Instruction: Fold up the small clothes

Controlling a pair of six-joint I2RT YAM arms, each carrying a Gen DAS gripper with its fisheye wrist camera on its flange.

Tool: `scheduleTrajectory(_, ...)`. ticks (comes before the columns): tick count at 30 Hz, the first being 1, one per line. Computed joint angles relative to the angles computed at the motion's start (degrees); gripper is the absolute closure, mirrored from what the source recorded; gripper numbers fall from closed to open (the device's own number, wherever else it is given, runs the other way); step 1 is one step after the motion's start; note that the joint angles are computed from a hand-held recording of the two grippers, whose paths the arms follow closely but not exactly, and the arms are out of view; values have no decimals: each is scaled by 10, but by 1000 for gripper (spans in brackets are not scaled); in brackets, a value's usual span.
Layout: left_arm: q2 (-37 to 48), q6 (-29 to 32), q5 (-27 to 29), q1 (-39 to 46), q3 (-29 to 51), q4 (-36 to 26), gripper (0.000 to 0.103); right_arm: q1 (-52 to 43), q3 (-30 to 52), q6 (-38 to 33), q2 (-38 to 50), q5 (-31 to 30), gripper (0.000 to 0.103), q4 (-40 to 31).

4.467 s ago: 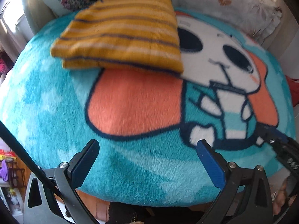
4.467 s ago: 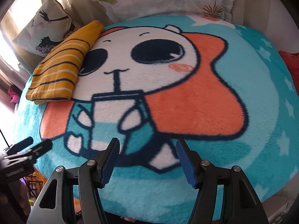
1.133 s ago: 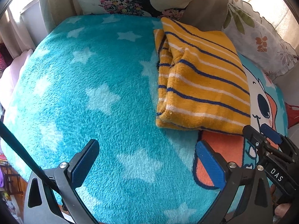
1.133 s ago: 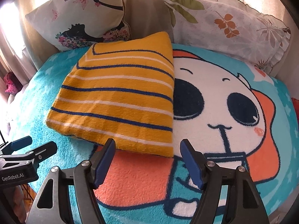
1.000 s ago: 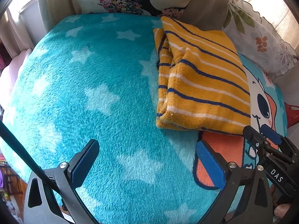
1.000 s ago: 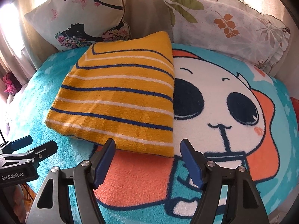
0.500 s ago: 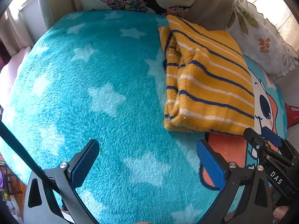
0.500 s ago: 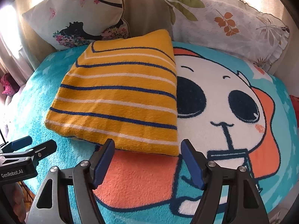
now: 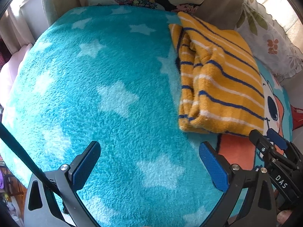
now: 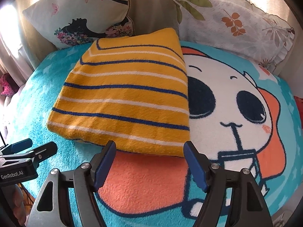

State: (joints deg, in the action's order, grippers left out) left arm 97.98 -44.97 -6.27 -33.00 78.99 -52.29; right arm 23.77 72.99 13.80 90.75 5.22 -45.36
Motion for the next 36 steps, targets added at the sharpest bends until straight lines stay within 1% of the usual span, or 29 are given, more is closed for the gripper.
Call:
scheduleTrajectory(4,5,3,3,9,1,-5,0,5,3,1,5,3,25,0)
scheduleTrajectory(18,7,12,20,30,-8,6,0,12,13,0,19,8,24,1)
scheduleTrajectory(23,1,10,20,38,-16,3,0,17,18,-4,27,1,24,5)
scheduleTrajectory(30,-13,-20,5,22,-19,-5,0,11,7,-25,22,-21,24,18)
scheduleTrajectory(36,-8,-69,-26,-14,12,-32,0,-12,-15,-57,3,-53,23,36)
